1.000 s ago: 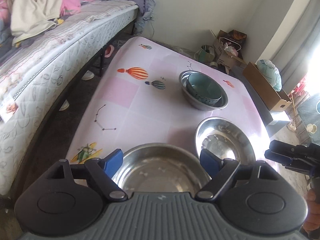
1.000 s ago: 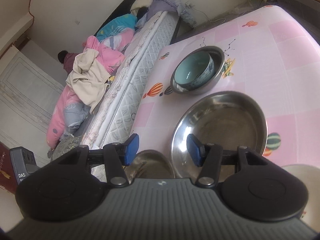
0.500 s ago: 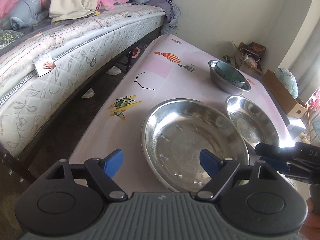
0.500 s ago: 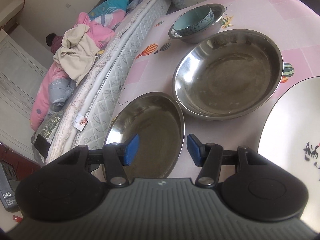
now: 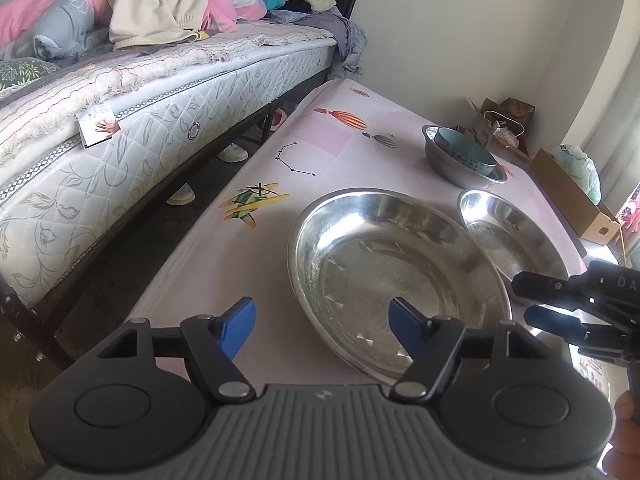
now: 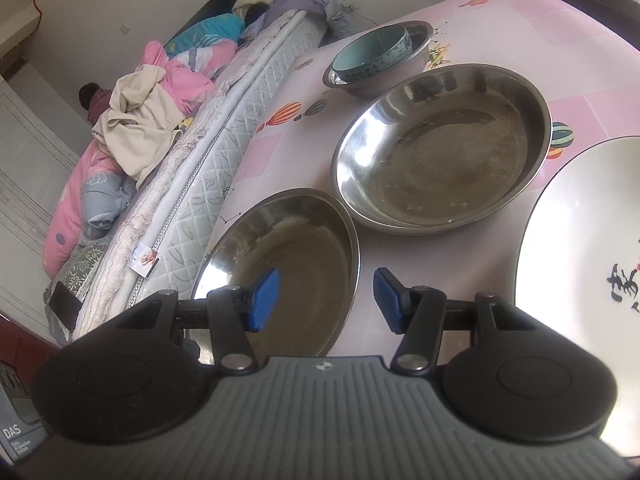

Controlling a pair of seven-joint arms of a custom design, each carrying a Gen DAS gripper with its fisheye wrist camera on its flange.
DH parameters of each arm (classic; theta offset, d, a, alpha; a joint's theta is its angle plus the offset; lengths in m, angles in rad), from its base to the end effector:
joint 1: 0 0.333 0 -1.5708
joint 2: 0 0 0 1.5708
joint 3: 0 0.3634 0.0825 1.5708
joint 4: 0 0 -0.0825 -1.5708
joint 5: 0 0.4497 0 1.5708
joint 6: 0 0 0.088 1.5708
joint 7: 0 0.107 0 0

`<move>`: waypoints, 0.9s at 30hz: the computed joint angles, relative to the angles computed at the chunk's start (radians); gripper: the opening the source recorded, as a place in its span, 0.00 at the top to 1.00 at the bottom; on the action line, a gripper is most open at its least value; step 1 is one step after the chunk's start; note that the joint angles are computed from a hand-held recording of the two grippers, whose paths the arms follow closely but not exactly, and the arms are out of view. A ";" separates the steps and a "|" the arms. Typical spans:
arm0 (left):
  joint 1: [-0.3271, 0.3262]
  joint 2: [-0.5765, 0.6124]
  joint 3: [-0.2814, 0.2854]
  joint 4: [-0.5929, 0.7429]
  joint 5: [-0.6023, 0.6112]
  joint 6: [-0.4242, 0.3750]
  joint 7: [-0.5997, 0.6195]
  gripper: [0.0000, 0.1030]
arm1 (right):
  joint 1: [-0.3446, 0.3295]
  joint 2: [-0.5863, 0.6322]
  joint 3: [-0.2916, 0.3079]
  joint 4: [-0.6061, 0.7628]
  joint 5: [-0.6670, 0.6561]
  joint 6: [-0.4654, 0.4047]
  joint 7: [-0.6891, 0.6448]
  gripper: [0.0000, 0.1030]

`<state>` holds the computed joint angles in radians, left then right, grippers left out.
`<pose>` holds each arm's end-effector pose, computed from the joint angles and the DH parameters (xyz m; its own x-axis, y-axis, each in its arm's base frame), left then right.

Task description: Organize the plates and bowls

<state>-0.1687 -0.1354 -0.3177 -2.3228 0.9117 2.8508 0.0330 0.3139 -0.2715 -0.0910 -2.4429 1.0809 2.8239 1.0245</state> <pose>0.4836 -0.3080 0.4587 0.1288 -0.9584 0.2546 -0.6851 -0.2716 -0.6759 0.5171 0.0703 0.4640 0.0275 -0.8398 -0.5422 -0.7867 0.3164 -0.5300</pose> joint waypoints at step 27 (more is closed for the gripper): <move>0.001 0.093 0.086 0.004 -0.161 0.167 0.214 0.87 | -0.009 0.144 0.071 0.046 -0.222 0.123 0.177 0.92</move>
